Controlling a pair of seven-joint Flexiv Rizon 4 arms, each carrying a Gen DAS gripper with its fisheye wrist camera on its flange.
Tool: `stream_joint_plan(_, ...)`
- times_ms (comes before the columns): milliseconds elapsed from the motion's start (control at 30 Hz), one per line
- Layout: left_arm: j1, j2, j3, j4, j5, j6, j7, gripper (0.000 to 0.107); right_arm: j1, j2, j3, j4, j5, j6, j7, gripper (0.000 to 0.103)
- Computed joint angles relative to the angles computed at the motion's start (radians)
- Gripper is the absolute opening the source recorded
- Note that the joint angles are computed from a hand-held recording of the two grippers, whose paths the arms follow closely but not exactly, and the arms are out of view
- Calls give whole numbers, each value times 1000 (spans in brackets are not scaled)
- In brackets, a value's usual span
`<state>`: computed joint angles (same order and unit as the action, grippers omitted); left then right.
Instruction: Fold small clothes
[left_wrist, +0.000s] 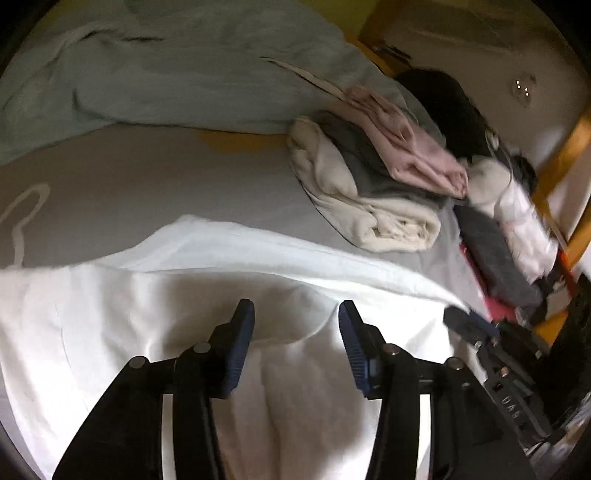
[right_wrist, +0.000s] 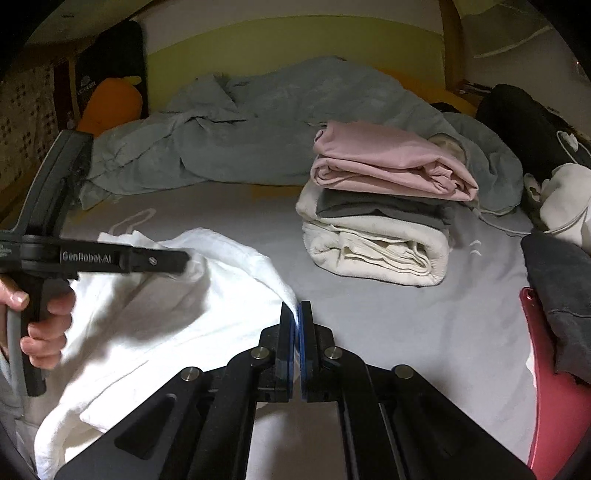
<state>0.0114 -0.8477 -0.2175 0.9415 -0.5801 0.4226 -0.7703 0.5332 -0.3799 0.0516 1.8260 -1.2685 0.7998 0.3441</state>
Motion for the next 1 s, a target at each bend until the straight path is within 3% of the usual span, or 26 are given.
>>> stream_joint_plan(67,-36,14,33,14,55,50,-3,41,-10,5,-8,9,-38,39,44,1)
stream_joint_plan(100,-52,20,49,24,81,90,-14,10,-17,8,-12,14,-64,62,67,1)
stream_joint_plan(133,-51,26,44,40,81,114,-14,4,-26,12,-18,19,-101,92,100,1)
stream_joint_plan(200,-25,51,5,98,26,165,-2,3,-51,19,-29,25,-202,163,182,1)
stream_joint_plan(267,22,81,-52,149,-51,145,80,3,-66,21,-27,23,-261,182,227,1)
stream_joint_plan(333,51,105,-72,168,-95,72,146,4,-76,16,-19,15,-274,186,228,1)
stream_joint_plan(367,52,128,-63,192,-103,71,168,15,-82,13,-16,12,-282,194,230,1)
stream_joint_plan(400,50,159,-51,234,-114,102,192,43,-84,10,-14,10,-280,194,227,1)
stream_joint_plan(467,47,216,-43,324,-160,186,244,68,-86,7,-8,9,-254,185,220,4)
stream_joint_plan(567,43,232,-30,338,-177,159,254,68,-93,17,-5,22,-222,194,226,20)
stream_joint_plan(633,34,238,-16,346,-176,146,234,65,-94,36,-9,41,-251,183,268,44)
stream_joint_plan(767,35,270,-3,384,-156,58,258,59,-102,91,7,85,-291,117,317,49)
stream_joint_plan(833,13,305,16,432,-120,63,304,58,-113,118,18,108,-306,90,343,49)
stream_joint_plan(900,-16,348,30,504,-92,126,374,58,-127,142,29,128,-313,78,358,49)
stream_joint_plan(1000,-90,396,34,642,-88,427,478,59,-148,162,41,147,-321,76,392,49)
